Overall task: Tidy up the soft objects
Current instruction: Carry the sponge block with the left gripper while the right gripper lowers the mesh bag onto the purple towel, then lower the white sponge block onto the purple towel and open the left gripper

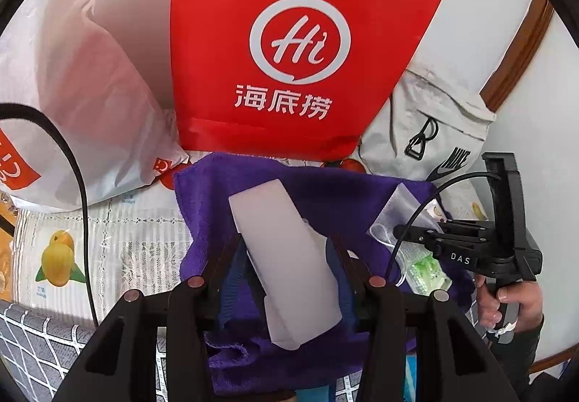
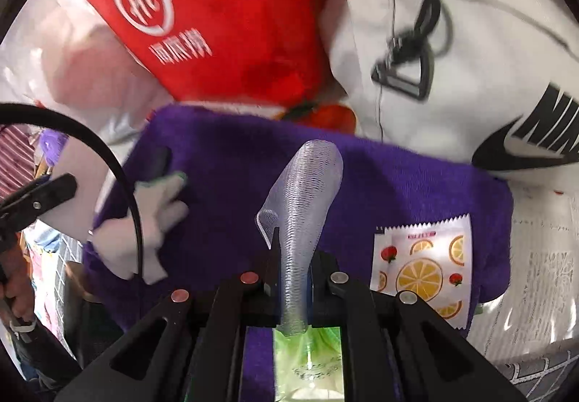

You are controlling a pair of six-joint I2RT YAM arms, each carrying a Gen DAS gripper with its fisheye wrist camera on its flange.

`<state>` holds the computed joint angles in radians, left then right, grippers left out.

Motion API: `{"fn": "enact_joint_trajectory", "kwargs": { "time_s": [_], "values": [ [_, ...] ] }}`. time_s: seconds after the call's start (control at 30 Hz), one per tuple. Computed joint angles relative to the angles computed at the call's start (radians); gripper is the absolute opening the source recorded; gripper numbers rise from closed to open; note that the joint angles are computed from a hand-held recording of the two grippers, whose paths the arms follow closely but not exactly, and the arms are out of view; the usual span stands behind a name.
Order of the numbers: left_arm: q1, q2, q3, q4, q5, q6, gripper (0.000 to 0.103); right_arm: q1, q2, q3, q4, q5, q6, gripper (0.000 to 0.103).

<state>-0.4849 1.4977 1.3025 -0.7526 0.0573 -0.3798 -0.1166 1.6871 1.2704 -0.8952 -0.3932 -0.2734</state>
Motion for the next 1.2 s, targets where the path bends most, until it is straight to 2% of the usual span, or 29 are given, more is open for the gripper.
{"fn": "enact_joint_trajectory", "kwargs": {
  "time_s": [0.17, 0.23, 0.37, 0.4, 0.43, 0.57, 0.73, 0.87, 0.97, 1.03, 1.07, 1.2],
  "values": [
    [0.004, 0.005, -0.002, 0.011, 0.002, -0.007, 0.044, 0.008, 0.021, -0.002, -0.007, 0.045, -0.011, 0.014],
    [0.000, 0.009, -0.003, 0.017, -0.014, -0.008, 0.044, 0.008, 0.017, -0.002, -0.013, 0.051, -0.013, 0.022],
    [0.000, 0.040, 0.002, 0.023, -0.024, -0.011, 0.044, 0.007, -0.011, 0.000, -0.026, 0.055, -0.033, 0.053],
    [0.003, 0.049, 0.002, 0.026, -0.019, -0.010, 0.044, 0.007, -0.025, 0.000, -0.027, 0.060, -0.042, 0.060],
    [0.005, 0.057, 0.002, 0.029, -0.014, -0.011, 0.044, 0.005, -0.040, 0.000, -0.027, 0.064, -0.049, 0.062],
    [0.002, 0.095, 0.003, 0.040, 0.014, -0.010, 0.045, -0.011, -0.088, 0.011, -0.040, 0.064, -0.062, 0.064],
    [-0.039, 0.143, 0.029, 0.012, -0.032, -0.008, 0.047, -0.055, -0.130, 0.034, -0.074, 0.021, -0.072, 0.066],
    [-0.045, 0.149, 0.021, 0.020, -0.033, -0.011, 0.049, -0.078, -0.144, 0.056, -0.097, -0.016, -0.072, 0.067],
    [-0.047, 0.153, 0.025, 0.017, -0.027, -0.010, 0.054, -0.085, -0.156, 0.057, -0.102, -0.028, -0.070, 0.067],
    [-0.049, 0.149, 0.026, 0.018, -0.027, -0.005, 0.065, -0.087, -0.158, 0.073, -0.123, -0.026, -0.074, 0.067],
    [-0.047, 0.147, 0.027, 0.015, -0.030, -0.003, 0.068, -0.087, -0.166, 0.075, -0.127, -0.024, -0.072, 0.067],
    [-0.043, 0.140, 0.044, -0.023, -0.043, -0.003, 0.069, -0.080, -0.205, 0.067, -0.125, -0.023, -0.064, 0.067]
  ]
}}
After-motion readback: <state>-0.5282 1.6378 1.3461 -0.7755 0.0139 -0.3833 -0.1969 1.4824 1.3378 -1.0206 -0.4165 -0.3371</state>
